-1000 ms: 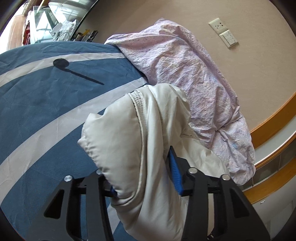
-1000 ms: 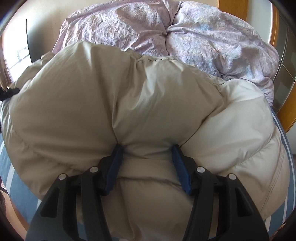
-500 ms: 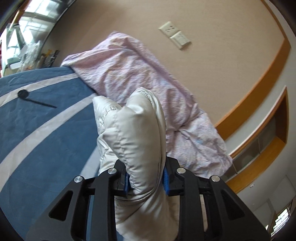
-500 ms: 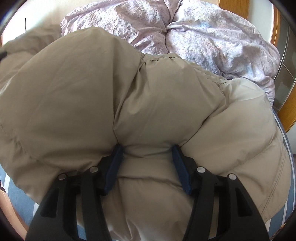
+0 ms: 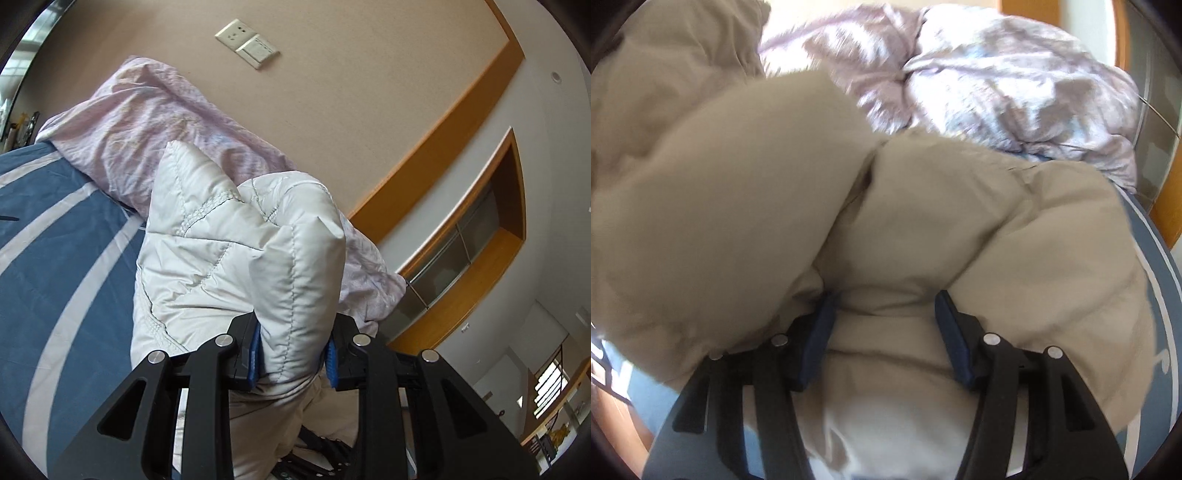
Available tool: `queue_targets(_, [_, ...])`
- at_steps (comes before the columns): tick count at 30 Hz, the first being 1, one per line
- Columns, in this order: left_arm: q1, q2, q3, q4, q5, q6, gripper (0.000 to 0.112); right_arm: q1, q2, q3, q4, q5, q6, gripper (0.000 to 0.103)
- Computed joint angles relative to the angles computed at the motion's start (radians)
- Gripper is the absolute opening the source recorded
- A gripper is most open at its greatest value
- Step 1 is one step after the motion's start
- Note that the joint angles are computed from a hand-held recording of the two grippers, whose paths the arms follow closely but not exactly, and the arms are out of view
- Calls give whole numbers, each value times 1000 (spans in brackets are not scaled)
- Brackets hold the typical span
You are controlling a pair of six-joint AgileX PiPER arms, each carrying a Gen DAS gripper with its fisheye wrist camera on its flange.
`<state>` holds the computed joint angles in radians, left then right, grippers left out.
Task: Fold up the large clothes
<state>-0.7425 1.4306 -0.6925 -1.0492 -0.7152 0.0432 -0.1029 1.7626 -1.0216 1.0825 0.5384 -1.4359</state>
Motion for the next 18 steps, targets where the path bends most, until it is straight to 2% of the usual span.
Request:
queue_targets(4, [-21,44,-52,-6,13,33,26,-155,-7,-21,74,110,-63,57])
queue_targets(7, [-32,72,-86,-10,28,59,26,-242,15,-65,71,145,-52,57])
queue_targets(13, [-55,137,-169,-42,60,138,26,-356,104,-182,-9,108,43,60])
queue_targets(18, [-77,201,-259,-107,97,257,26,-421,228,-320,-139,63,189,68])
